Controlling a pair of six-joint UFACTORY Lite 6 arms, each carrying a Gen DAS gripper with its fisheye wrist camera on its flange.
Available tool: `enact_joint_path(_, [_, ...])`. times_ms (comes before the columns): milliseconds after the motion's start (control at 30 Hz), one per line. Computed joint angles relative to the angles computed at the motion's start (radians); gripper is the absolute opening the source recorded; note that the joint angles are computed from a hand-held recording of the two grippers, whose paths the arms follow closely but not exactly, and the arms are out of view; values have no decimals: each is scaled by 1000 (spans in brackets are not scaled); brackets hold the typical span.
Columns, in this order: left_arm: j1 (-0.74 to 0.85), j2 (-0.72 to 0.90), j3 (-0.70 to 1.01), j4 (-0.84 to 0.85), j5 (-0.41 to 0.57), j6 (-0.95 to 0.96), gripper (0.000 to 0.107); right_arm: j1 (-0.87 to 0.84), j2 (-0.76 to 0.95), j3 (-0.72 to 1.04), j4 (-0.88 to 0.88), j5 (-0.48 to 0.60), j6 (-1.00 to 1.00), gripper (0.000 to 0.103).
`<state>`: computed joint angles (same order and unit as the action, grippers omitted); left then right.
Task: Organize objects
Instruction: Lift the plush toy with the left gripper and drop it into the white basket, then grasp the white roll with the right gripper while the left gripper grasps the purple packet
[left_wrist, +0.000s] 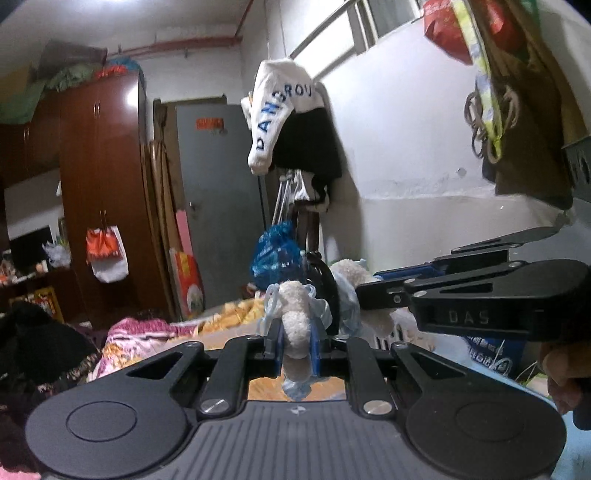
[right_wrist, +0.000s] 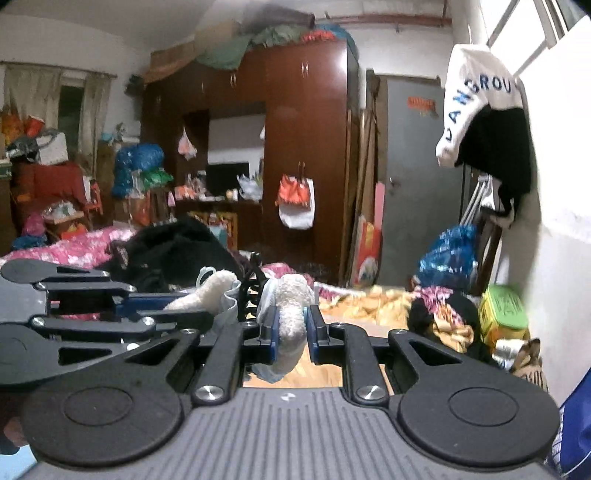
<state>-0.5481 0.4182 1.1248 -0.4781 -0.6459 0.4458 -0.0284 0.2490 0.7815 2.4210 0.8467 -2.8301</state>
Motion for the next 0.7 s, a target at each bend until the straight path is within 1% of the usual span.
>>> enact_joint_path(33, [-2, 19, 22, -28, 8, 28, 22, 8, 14, 6, 11, -4, -7, 18])
enact_joint_path(67, [-5, 29, 27, -48, -4, 51, 23, 18, 16, 17, 20, -23, -4, 25])
enact_joint_path(100, [-11, 37, 32, -84, -16, 88, 40, 18, 9, 48, -3, -71, 38, 32])
enact_joint_path(133, [-15, 42, 29, -114, -32, 112, 59, 12, -10, 68, -47, -129, 101, 50])
enact_joint_path(167, [-19, 37, 22, -147, -53, 129, 67, 8, -22, 69, -49, -157, 124, 65])
enact_joint_path(200, [-19, 16, -8, -155, -71, 115, 85, 4, -47, 52, -20, -175, 127, 75])
enact_joint_path(233, [-15, -20, -57, -145, -89, 79, 90, -20, -72, 24, -33, -155, 152, 96])
enact_joint_path(267, [-14, -53, -102, -140, -103, 56, 90, -61, -98, -13, -88, -107, 196, 103])
enact_joint_path(333, [-31, -140, -218, -153, -135, 34, 90, -143, -152, -85, -197, -12, 260, 103])
enact_joint_path(400, [-50, -230, -349, -126, -154, 1, 90, -239, -209, -176, -286, 72, 287, 103])
enact_joint_path(433, [-74, -270, -417, -140, -167, 1, 90, -301, -240, -230, -342, 113, 296, 103])
enact_joint_path(500, [-134, -335, -560, -179, -237, -17, 90, -467, -252, -338, -463, 260, 269, 103])
enact_joint_path(567, [-211, -395, -712, -210, -331, -64, 90, -633, -196, -395, -596, 379, 224, 103])
enact_joint_path(600, [-238, -419, -766, -212, -360, -88, 90, -698, -159, -410, -651, 427, 198, 103])
enact_joint_path(667, [-319, -449, -865, -278, -431, -135, 90, -775, -75, -412, -721, 479, 130, 103])
enact_joint_path(700, [-356, -459, -901, -315, -455, -153, 90, -850, -18, -439, -777, 500, 48, 103])
